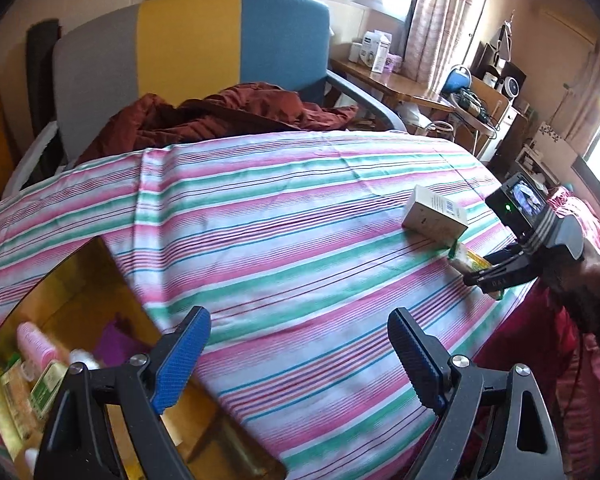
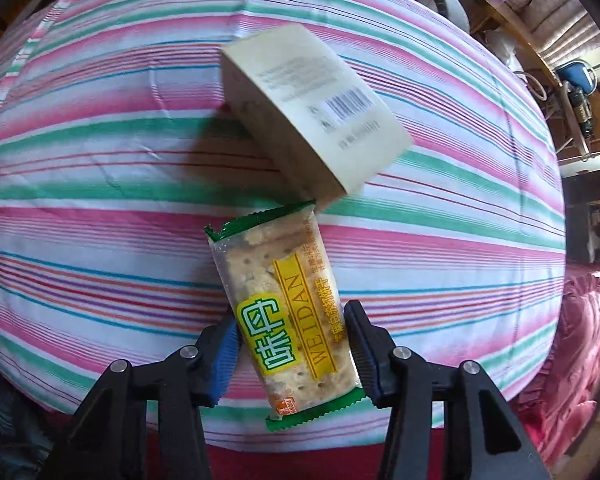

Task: Organize objects
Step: 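Grasp the green-edged WEIDAN cracker packet with the right tool, then grasp the cream medicine box with the left tool while the right holds the packet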

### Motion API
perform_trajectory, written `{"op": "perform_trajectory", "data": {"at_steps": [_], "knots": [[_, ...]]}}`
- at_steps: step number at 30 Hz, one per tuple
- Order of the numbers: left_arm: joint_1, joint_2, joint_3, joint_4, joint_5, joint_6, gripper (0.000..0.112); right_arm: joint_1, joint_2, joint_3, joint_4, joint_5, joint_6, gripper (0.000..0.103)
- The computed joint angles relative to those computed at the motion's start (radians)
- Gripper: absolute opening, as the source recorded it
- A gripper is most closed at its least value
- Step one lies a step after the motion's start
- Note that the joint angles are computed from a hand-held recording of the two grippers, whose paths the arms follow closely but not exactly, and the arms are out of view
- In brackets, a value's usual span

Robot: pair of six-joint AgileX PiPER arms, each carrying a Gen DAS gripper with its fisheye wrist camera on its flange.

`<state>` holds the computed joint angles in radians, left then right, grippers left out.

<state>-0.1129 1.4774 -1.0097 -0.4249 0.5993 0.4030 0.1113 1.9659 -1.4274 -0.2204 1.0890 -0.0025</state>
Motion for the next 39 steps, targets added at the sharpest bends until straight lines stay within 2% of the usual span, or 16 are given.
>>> {"op": "perform_trajectory", "data": {"at_steps": [3, 7, 13, 17, 25, 28, 32, 35, 39], "knots": [[-0.051, 0.051, -0.052, 0.02, 0.006, -0.047, 0.094, -0.048, 0.002, 0.012, -0.04, 0.006, 0.021, 0.051], [-0.135, 0.126, -0.12, 0.101, 0.004, -0.134, 0.095, -0.124, -0.01, 0.007, -0.012, -0.026, 0.032, 0.051], [-0.181, 0.303, -0.33, -0.012, 0.143, -0.147, 0.095, -0.22, -0.026, 0.002, 0.109, -0.108, 0.036, 0.051], [-0.223, 0.386, -0.45, -0.006, 0.193, -0.193, 0.095, -0.278, -0.005, -0.04, 0.163, -0.117, 0.052, 0.051], [-0.235, 0.467, -0.5, 0.029, 0.193, -0.239, 0.095, -0.269, 0.119, -0.229, 0.18, -0.037, 0.02, 0.051], [-0.209, 0.492, -0.502, 0.03, 0.189, -0.249, 0.095, -0.24, 0.126, -0.241, 0.247, -0.032, -0.08, 0.05], [-0.172, 0.525, -0.528, 0.029, 0.195, -0.263, 0.095, -0.179, 0.092, -0.183, 0.443, -0.017, -0.328, 0.05], [-0.146, 0.538, -0.545, 0.033, 0.192, -0.276, 0.095, -0.143, 0.067, -0.161, 0.466, -0.046, -0.324, 0.05], [-0.141, 0.548, -0.576, 0.064, 0.184, -0.295, 0.095, -0.198, 0.124, -0.19, 0.392, -0.115, -0.24, 0.05]]}}
